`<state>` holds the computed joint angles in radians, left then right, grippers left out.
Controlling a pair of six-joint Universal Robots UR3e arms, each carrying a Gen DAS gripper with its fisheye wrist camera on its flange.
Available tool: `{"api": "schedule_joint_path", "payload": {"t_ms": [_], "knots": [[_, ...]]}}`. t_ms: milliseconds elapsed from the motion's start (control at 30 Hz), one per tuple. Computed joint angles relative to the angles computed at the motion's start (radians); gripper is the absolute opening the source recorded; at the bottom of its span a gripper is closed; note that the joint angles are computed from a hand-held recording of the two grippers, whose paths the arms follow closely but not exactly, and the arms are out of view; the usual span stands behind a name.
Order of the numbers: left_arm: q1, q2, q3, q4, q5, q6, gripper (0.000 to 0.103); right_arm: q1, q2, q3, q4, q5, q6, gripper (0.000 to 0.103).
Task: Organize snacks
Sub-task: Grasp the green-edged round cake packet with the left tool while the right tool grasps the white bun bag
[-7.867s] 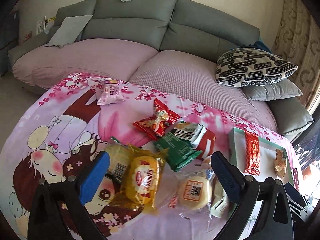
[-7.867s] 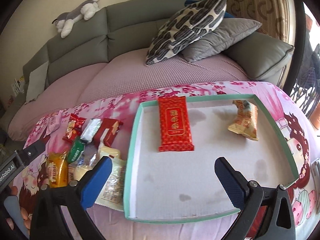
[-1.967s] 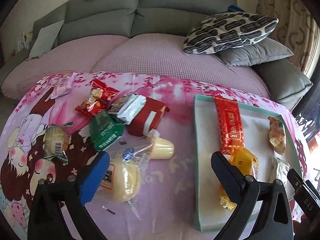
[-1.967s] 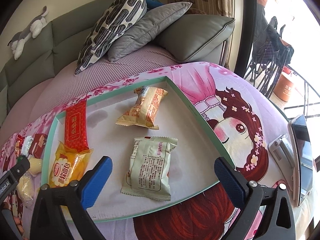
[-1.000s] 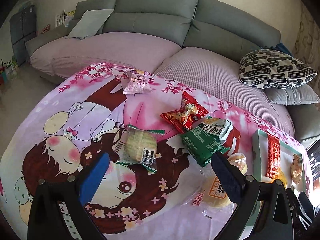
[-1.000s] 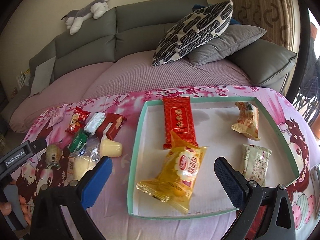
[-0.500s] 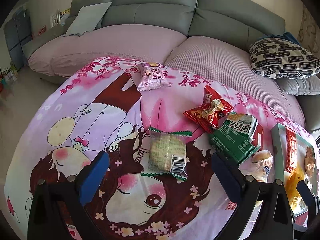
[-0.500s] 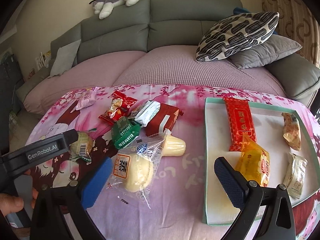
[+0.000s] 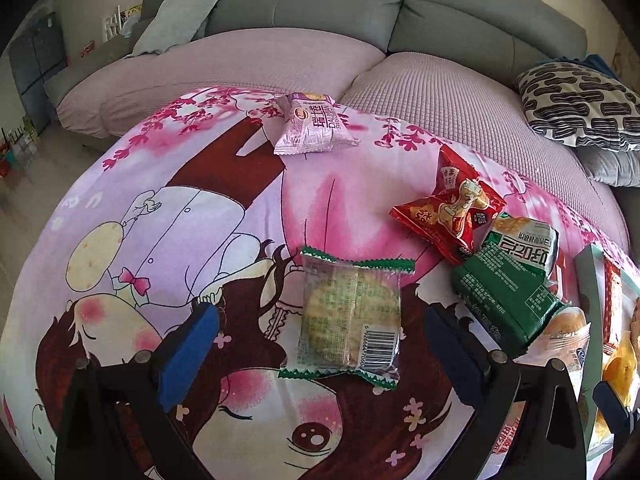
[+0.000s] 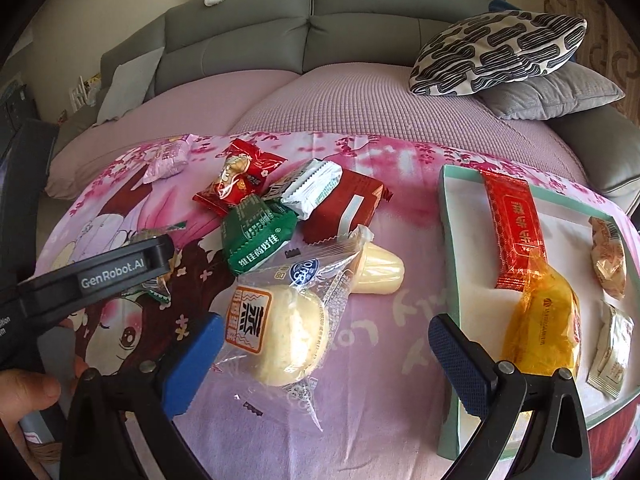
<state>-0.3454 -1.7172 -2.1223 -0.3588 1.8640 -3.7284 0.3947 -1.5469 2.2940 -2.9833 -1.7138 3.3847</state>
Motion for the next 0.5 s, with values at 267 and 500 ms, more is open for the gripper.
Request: {"api": "schedule_joint_path", "payload": {"t_ms": [267,500], "knots": [[0.004,-0.038,0.009,0.009,-0.025,0.007,0.072,0.001,0.016,-0.004,-0.003,0.025,-0.004,0.099],[-0.005,-0.047,0.02,0.012,-0.048,0.021,0.052,-0.011,-0.002,0.001,0.001,0.096,-0.022,0.068]]}}
